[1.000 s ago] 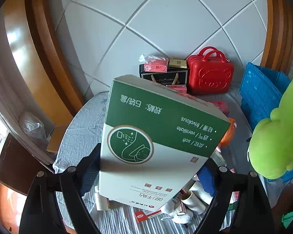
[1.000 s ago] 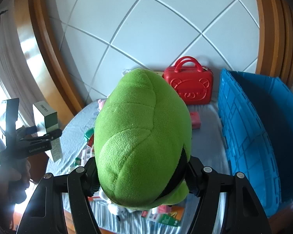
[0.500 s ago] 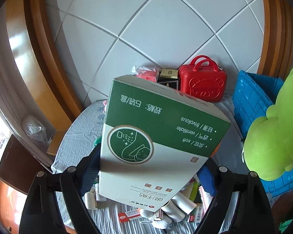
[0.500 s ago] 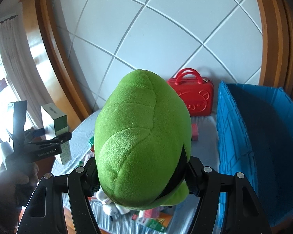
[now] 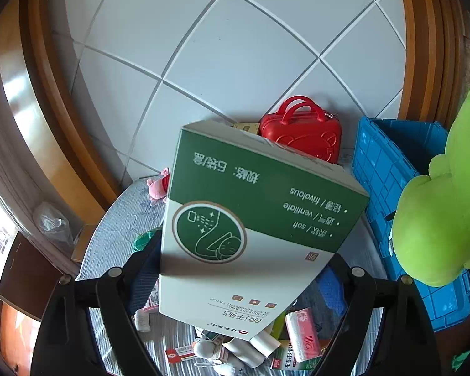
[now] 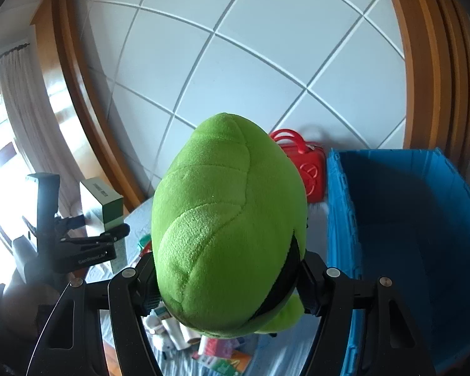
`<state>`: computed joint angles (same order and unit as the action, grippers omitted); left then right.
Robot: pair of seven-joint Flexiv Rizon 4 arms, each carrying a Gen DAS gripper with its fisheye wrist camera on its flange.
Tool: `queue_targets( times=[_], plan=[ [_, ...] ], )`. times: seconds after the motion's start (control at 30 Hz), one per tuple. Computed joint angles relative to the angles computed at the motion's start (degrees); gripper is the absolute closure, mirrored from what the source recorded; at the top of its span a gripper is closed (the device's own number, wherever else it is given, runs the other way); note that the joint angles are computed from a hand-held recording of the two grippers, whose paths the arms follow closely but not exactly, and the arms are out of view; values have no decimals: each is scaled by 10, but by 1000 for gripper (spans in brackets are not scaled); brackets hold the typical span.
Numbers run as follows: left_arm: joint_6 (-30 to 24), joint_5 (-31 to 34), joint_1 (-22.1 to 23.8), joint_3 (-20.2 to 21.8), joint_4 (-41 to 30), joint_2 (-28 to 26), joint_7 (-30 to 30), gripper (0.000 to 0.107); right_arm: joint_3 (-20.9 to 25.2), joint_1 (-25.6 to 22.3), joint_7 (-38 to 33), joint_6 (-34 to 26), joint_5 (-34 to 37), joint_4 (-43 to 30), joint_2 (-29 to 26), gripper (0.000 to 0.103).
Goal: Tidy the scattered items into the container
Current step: 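Carry the frog plush with the right tool while the left tool carries the box toward the crate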
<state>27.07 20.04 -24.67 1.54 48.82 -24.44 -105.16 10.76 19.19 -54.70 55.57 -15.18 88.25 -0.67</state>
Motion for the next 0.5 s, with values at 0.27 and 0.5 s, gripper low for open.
queue_targets(
  times=[0.27,0.5],
  plan=[
    [-46,8,-44,2,-123,-72,8,20,-18,-36,-28,14,27,16,27,35],
    [-104,-12,-77,17,-282,-165,41,20,-28,-68,-27,19,30,36,49,34]
  ],
)
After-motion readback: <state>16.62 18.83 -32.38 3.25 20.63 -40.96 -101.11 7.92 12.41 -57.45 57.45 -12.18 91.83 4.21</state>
